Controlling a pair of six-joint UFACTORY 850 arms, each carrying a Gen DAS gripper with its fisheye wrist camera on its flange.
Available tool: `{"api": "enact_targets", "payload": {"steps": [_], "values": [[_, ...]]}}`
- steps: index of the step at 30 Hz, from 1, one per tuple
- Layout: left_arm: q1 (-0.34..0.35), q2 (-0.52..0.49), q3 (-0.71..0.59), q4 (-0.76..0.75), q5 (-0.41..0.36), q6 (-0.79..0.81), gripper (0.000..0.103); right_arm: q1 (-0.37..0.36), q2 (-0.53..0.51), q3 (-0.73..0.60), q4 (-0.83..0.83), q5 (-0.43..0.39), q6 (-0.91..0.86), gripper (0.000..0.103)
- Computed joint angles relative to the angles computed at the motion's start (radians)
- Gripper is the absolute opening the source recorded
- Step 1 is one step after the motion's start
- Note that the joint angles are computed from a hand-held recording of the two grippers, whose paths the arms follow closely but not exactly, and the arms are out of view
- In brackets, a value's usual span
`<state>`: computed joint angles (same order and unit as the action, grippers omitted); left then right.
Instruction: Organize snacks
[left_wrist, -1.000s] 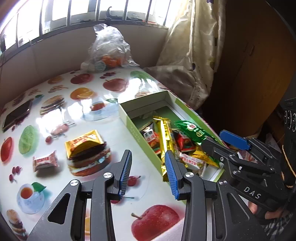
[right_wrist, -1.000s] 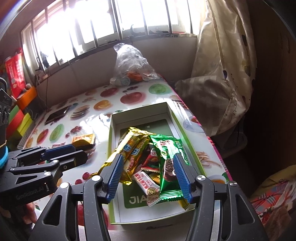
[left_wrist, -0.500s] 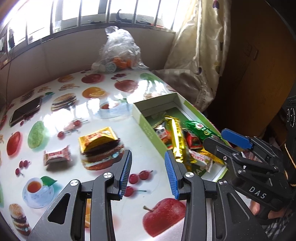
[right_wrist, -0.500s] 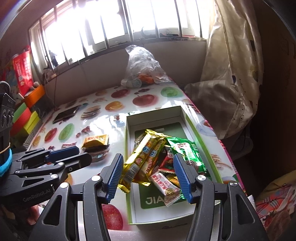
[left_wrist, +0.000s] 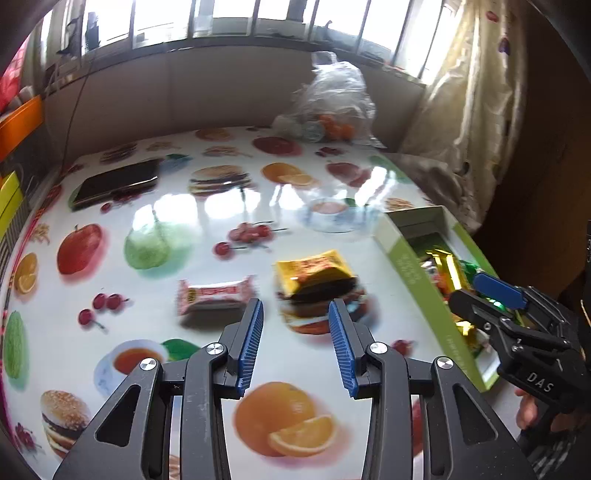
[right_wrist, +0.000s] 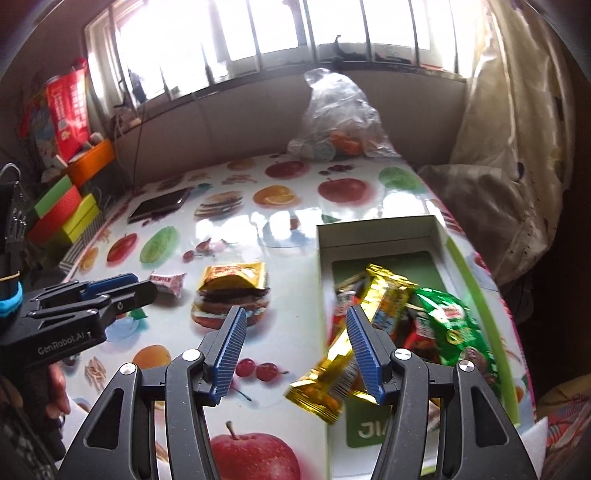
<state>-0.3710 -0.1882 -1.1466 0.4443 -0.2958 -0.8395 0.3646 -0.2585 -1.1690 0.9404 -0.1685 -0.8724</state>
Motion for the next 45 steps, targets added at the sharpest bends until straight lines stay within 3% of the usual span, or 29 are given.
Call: {"api": "enact_targets", "payload": {"steps": [3, 6, 11, 19, 25, 32, 38, 45], "values": [[0.031, 0.003, 0.017, -0.001, -0.001, -0.012, 0.038, 0.021, -0.037, -0.04, -0.142, -0.005, 0.141, 0.056], [0.055, -0.002, 0.023, -0.031, 0.004, 0.014, 0.038, 0.033, -0.071, -0.077, -0.151, -0.025, 0.15, 0.056], [0.087, -0.018, 0.027, -0.112, 0.014, 0.095, 0.038, 0.064, -0.136, -0.152, -0.382, -0.044, 0.379, 0.056], [0.117, -0.048, 0.004, -0.203, 0.021, 0.188, 0.038, 0.103, -0.265, -0.306, -0.87, -0.09, 0.884, 0.056], [0.133, -0.082, -0.033, -0.218, 0.011, 0.214, 0.038, 0.115, -0.343, -0.396, -1.012, -0.133, 1.05, 0.056], [0.139, -0.108, -0.052, -0.247, -0.005, 0.242, 0.038, 0.132, -0.401, -0.477, -1.131, -0.166, 1.169, 0.057], [0.138, -0.12, -0.064, -0.274, -0.017, 0.275, 0.038, 0.134, -0.406, -0.48, -1.006, -0.19, 1.018, 0.057], [0.125, -0.129, -0.071, -0.273, -0.028, 0.304, 0.038, 0.13, -0.342, -0.383, -0.971, -0.157, 0.973, 0.057]]}}
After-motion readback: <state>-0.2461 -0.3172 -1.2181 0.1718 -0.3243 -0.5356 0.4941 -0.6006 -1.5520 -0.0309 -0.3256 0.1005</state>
